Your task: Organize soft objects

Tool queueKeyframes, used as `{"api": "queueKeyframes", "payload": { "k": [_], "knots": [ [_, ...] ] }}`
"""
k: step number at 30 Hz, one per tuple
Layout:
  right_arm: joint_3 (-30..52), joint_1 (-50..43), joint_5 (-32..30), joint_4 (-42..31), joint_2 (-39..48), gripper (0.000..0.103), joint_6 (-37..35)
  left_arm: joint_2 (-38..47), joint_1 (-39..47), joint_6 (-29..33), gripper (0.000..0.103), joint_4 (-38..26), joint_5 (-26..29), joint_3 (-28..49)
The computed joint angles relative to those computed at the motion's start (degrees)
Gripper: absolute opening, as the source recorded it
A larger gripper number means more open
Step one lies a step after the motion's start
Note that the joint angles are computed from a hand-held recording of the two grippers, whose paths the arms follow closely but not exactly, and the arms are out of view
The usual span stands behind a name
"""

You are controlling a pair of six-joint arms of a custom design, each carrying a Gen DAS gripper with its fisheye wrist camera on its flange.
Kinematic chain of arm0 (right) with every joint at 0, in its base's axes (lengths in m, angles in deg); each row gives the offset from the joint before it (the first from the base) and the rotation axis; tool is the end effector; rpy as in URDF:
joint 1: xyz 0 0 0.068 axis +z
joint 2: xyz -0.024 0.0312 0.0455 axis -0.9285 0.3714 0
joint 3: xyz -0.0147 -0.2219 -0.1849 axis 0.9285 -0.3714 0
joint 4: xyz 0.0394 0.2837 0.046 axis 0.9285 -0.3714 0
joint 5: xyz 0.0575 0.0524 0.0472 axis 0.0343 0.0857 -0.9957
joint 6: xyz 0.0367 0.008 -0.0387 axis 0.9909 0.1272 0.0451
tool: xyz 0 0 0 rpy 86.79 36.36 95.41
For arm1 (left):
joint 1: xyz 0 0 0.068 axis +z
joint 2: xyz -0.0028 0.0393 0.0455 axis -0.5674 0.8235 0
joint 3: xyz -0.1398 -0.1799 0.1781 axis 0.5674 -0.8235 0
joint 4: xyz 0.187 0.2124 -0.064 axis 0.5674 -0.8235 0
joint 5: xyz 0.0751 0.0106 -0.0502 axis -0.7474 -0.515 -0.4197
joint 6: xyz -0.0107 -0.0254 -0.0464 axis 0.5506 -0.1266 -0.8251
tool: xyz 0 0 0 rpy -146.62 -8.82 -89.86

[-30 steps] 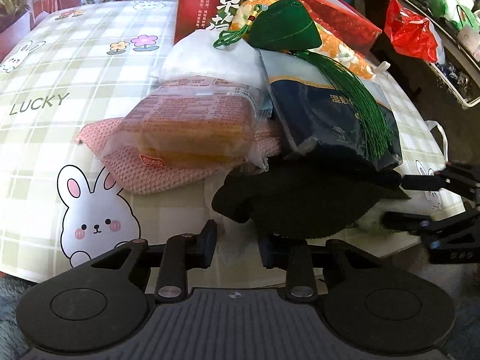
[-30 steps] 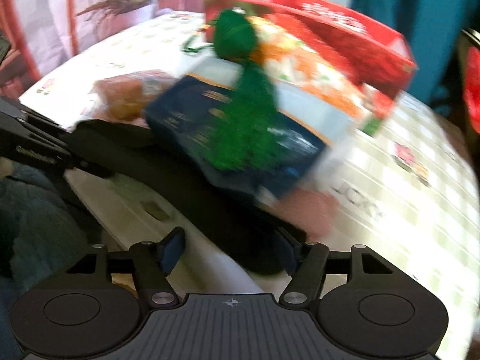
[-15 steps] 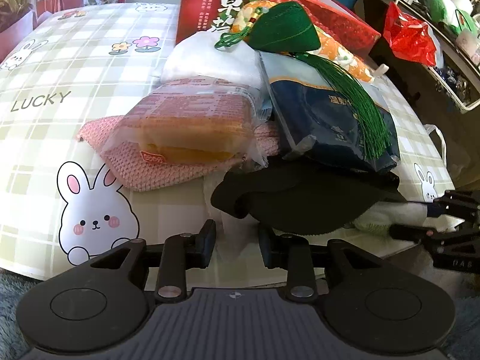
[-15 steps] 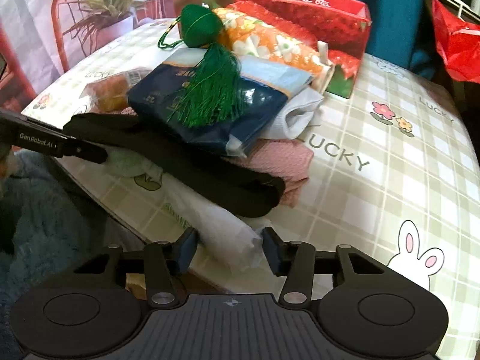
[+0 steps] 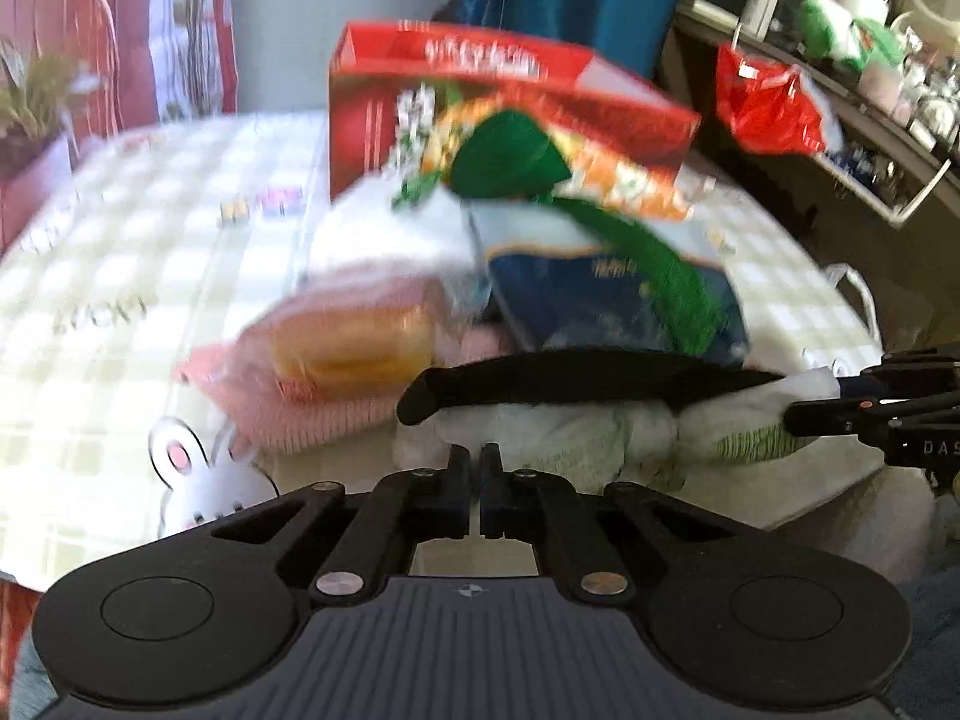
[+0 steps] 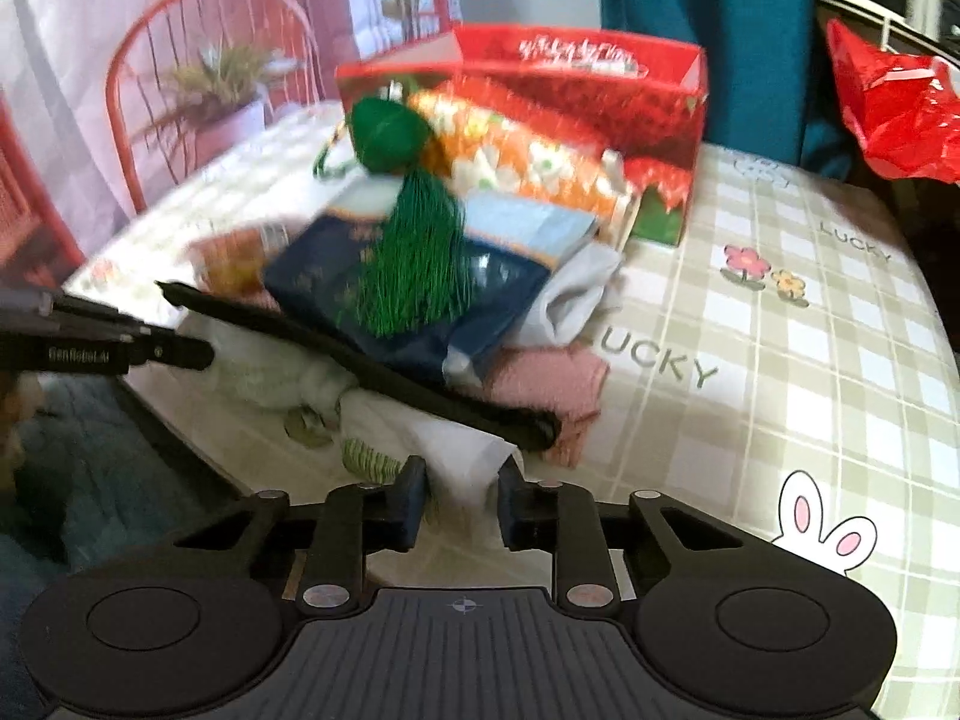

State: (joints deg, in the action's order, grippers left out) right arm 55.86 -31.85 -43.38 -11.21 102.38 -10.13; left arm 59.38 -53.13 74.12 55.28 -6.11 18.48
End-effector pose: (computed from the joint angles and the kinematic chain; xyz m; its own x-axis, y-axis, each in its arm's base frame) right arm 0.1476 0.0954 0.1040 -0.7599 0.1839 -0.6235 0.0742 0.9774 0.1978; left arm 0.2773 -0.1050 0.0795 -0.6338 0.3934 -0.6660 0.6166 0.7769 -0.1279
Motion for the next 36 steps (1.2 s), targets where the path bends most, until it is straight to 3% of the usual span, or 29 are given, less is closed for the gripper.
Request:
{"api": "queueKeyframes", "payload": {
  "k": [5, 16, 21, 25, 36],
  "knots": [
    [-1.44, -1.49, -0.34, -3.15, -10.22, 0.018, -1.10, -5.24, 0.91, -1.34, 0.002, 2.21, 1.10, -2.62],
    [0.34, -1.58, 1.87, -10.74, -23.31, 0.014, -3.55, -16.66, 0.51, -1.40, 0.002, 1.35, 1.83, -5.57],
    [1.92, -0.79, 4.46, -12.11, -24.97, 0.014, -3.40, -19.52, -0.27, -1.44, 0.002, 1.65, 0.58, -6.59],
    [3.82, 0.97, 7.06, -10.90, -21.42, 0.013, -4.51, -21.75, -0.78, -1.59, 0.002, 2.29, -1.09, -7.78],
    [5.79, 12.16, 17.67, -11.95, -21.32, 0.012, -3.24, -34.48, -1.91, -1.65, 0.002, -3.61, -4.78, -11.07]
  ]
}}
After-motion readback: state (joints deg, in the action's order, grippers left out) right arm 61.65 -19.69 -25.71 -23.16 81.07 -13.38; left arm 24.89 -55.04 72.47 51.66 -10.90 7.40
